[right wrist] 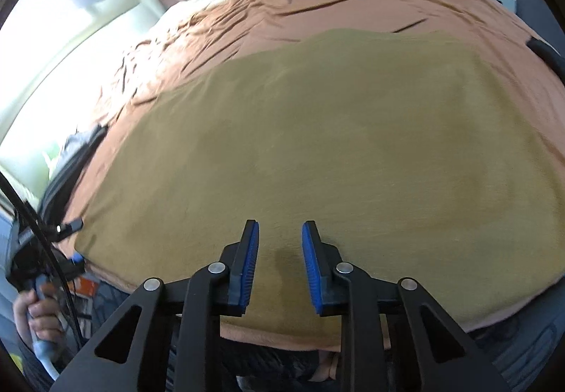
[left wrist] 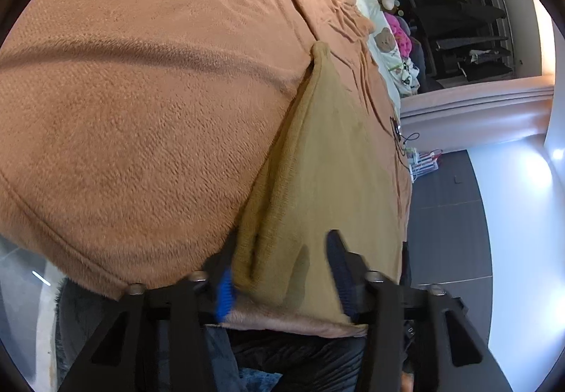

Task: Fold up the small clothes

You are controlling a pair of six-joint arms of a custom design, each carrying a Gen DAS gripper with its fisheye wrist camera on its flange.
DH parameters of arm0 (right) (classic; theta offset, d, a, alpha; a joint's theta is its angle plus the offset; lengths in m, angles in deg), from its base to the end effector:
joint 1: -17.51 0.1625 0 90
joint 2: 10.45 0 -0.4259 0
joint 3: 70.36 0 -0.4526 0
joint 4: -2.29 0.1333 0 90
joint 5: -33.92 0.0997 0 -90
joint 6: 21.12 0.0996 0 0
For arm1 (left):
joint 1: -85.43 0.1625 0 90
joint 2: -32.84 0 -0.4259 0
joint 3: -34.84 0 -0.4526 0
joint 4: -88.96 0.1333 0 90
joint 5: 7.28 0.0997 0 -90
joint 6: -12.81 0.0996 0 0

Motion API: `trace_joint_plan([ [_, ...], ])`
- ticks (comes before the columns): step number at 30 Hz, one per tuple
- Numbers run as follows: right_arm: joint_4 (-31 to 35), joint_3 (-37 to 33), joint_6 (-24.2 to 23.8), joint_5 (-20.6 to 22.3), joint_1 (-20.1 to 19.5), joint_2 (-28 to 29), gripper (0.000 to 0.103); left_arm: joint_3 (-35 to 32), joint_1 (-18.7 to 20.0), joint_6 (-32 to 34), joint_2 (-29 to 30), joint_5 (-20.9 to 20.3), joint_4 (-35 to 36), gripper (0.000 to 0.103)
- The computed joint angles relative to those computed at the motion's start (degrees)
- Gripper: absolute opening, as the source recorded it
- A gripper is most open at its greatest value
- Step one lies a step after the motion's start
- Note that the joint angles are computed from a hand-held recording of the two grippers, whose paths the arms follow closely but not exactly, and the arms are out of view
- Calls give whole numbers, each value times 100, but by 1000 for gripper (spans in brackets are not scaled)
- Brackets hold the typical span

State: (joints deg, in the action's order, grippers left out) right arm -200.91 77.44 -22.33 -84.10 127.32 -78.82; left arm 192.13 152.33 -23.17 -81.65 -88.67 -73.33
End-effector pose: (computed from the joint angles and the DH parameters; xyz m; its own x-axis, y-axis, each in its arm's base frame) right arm 0.2074 -0.3204 0.0958 -0.9129 -0.0700 0.4022 -0.3011 0.7808 -0.5475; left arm 0.0222 -0.3256 0.2059 -0.9600 -0.2113 0.1838 -0.2749 0.8360 -0.4749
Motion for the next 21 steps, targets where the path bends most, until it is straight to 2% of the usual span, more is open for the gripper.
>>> trace_joint_plan([
  [2, 53, -22, -86, 29, -66, 45, 15, -26, 92, 3, 58, -94, -34, 15],
  [3, 77, -29, -134, 33, -92, 49, 14, -30, 167, 27, 96, -188, -105, 13],
  [8, 321, -55, -363, -72, -6, 21, 12, 14, 272, 8, 146, -335, -294, 10],
  [14, 651, 57, -380, 6, 91, -82, 8, 36, 255, -81, 6, -419, -268, 9],
  [21, 1473, 159, -396, 208, -2, -696, 0, 129, -64, -400, -129, 3, -172, 8],
])
